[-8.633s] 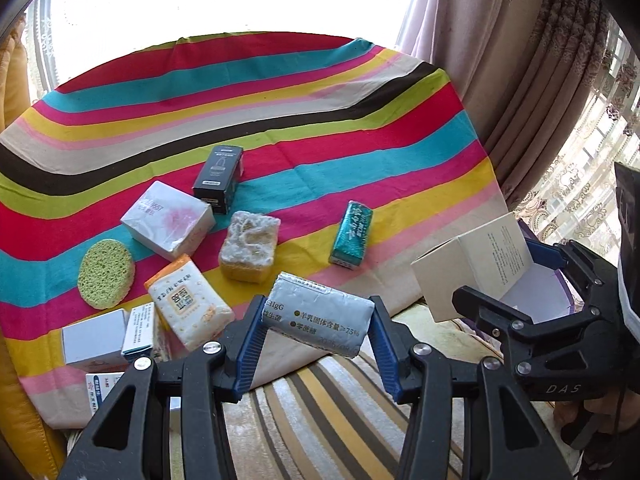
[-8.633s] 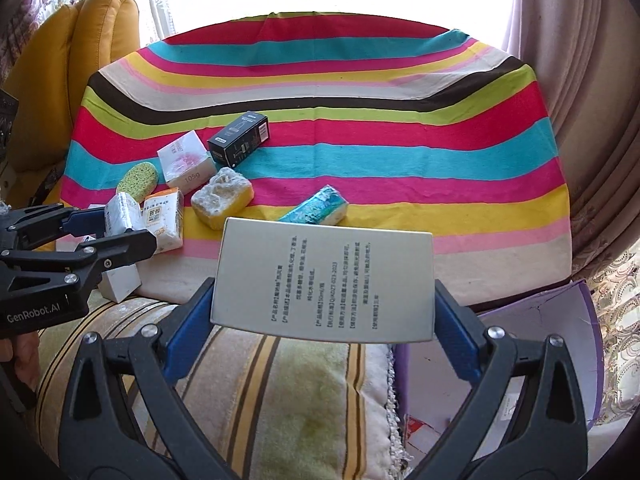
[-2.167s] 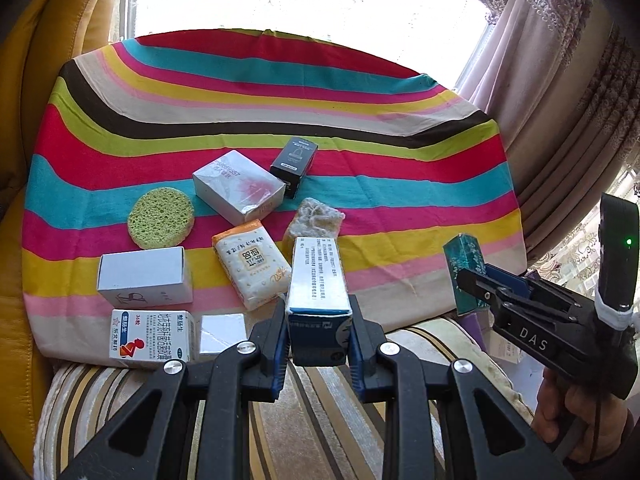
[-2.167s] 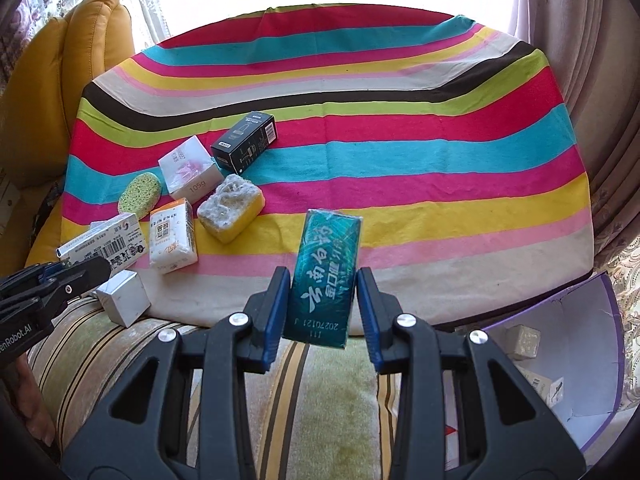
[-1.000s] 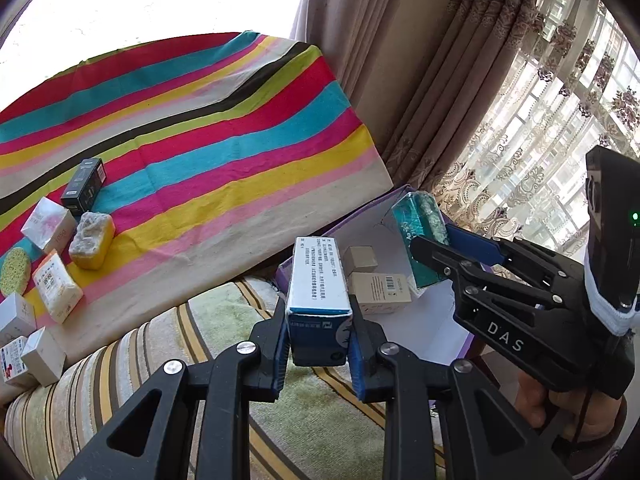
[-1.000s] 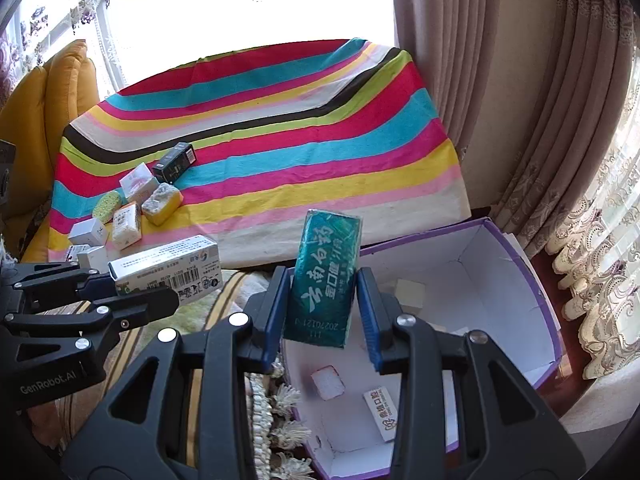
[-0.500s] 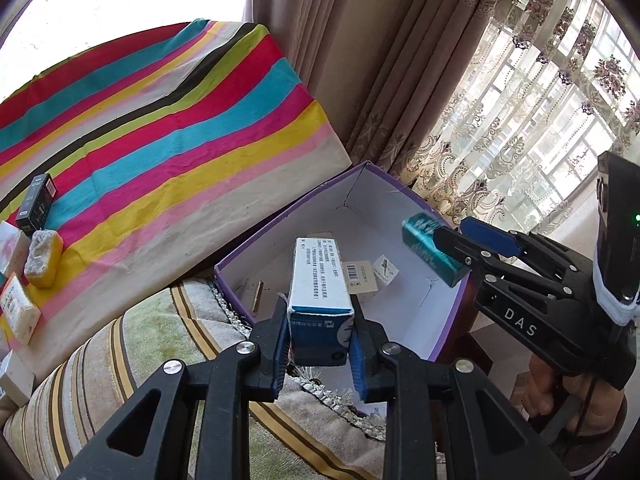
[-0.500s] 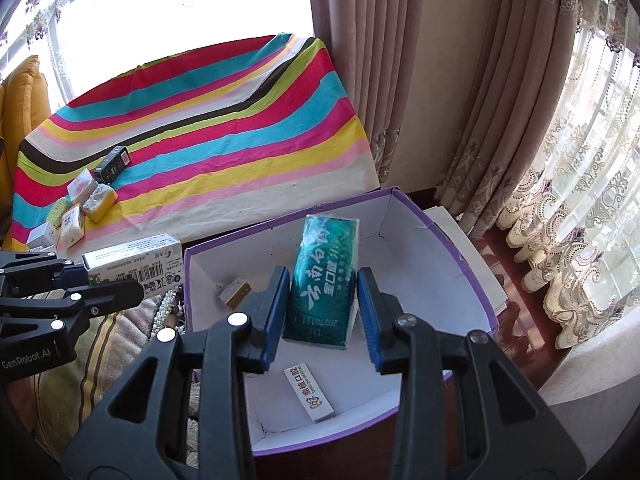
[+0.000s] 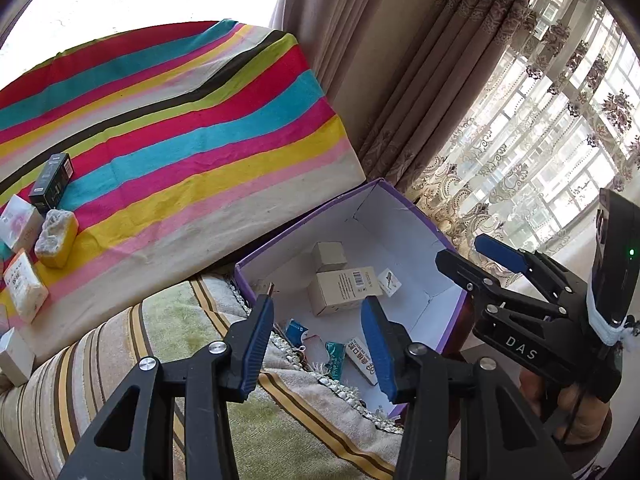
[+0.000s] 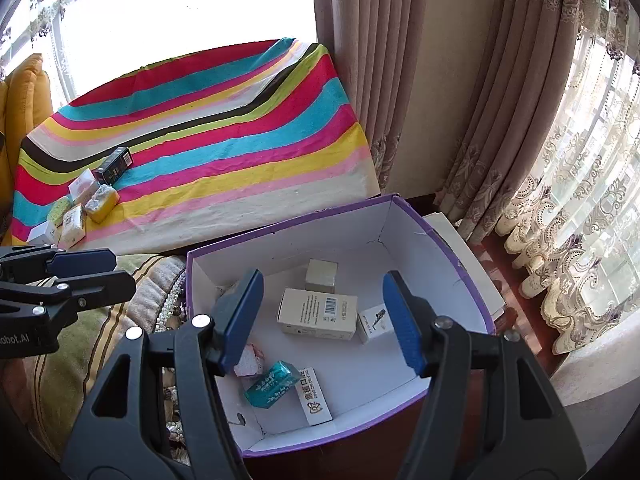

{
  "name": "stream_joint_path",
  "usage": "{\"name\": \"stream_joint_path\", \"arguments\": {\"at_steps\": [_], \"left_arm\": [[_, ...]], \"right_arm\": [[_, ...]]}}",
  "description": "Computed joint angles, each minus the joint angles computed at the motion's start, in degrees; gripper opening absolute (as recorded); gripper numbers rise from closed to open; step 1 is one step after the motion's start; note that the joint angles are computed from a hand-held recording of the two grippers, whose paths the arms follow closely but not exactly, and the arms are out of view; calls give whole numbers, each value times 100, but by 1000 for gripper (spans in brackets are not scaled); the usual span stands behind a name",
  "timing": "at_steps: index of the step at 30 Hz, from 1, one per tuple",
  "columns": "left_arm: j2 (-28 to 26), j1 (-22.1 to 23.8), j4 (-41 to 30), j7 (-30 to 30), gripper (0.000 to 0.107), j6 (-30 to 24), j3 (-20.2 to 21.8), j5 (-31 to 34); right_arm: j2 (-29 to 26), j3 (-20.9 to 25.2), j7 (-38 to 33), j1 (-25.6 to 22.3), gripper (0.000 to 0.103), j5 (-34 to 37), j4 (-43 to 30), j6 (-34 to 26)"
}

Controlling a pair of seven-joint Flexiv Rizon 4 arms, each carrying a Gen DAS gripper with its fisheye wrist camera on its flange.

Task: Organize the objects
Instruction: 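Carry both items over the purple box and open both tools to drop them, then move both tools back from the purple box to the pile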

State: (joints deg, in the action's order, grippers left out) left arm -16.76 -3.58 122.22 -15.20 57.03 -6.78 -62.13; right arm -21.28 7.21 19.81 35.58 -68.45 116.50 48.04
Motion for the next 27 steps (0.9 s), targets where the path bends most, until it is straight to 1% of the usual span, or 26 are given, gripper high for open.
{"name": "stream_joint_path", "arguments": {"at_steps": [6,10,12,16,22,24,27], "left_arm": [[38,143,24,45,47,11,92,-256],[68,261,52,76,48,31,172,-457],[91,333,67,70,48,26,226,-547],[163,481,115,105,51,14,341,-740],[259,695,157,142,55,-2,513,-938],[281,750,168,152,59,83,567,-962],[275,838,171,228,62,254,625,-1018]], "right_arm": [[-99,13,-274,102,66,54,-191,-117],[-129,-40,-202,96,66,-172,-248,185],[-155,-51,-223,128,69,-217,-318,213],[-235,-61,-371,230,74,-268,-500,196],[-379,-93,-582,369,76,-265,-768,276],[-427,-113,-633,421,78,-275,-853,318],[-518,-151,-692,479,81,-269,-986,410]]}}
